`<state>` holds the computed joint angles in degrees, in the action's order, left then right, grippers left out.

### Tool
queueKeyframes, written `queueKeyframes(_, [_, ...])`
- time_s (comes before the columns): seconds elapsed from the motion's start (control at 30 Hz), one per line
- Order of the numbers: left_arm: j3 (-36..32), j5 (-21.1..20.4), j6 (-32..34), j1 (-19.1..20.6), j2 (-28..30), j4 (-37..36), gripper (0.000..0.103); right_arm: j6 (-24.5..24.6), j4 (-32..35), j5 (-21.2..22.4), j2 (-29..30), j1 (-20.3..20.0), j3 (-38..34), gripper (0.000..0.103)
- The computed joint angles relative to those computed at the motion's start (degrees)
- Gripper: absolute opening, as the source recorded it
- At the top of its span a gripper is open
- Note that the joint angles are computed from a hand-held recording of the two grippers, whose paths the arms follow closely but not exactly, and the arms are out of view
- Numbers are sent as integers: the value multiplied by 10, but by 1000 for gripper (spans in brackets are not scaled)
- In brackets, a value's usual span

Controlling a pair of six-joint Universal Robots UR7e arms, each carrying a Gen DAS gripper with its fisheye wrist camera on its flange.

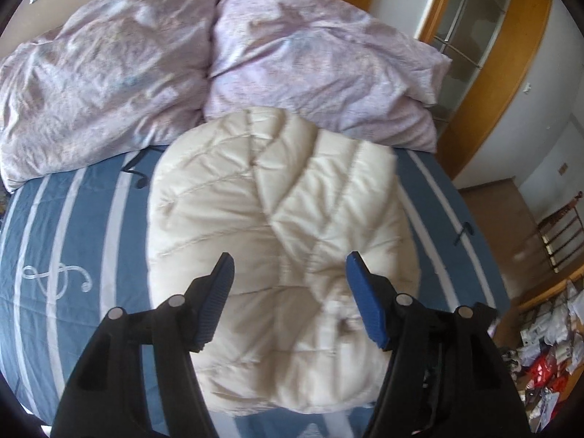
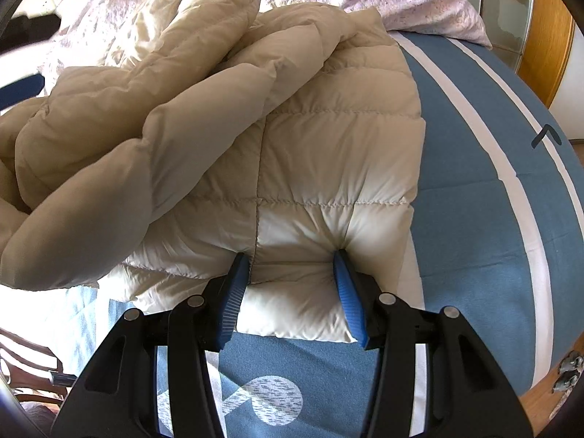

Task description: Fold large clothes

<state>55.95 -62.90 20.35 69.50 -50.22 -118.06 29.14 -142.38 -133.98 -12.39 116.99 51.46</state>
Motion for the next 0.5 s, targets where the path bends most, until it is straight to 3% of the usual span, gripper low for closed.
queueKeyframes(0.23, [-15, 52, 10, 15, 19, -18, 64, -1, -4, 2, 0, 0, 2, 50])
queueKeyframes(0.5, [8, 62, 15, 21, 26, -21, 64, -7, -18, 11, -5, -3, 12, 51])
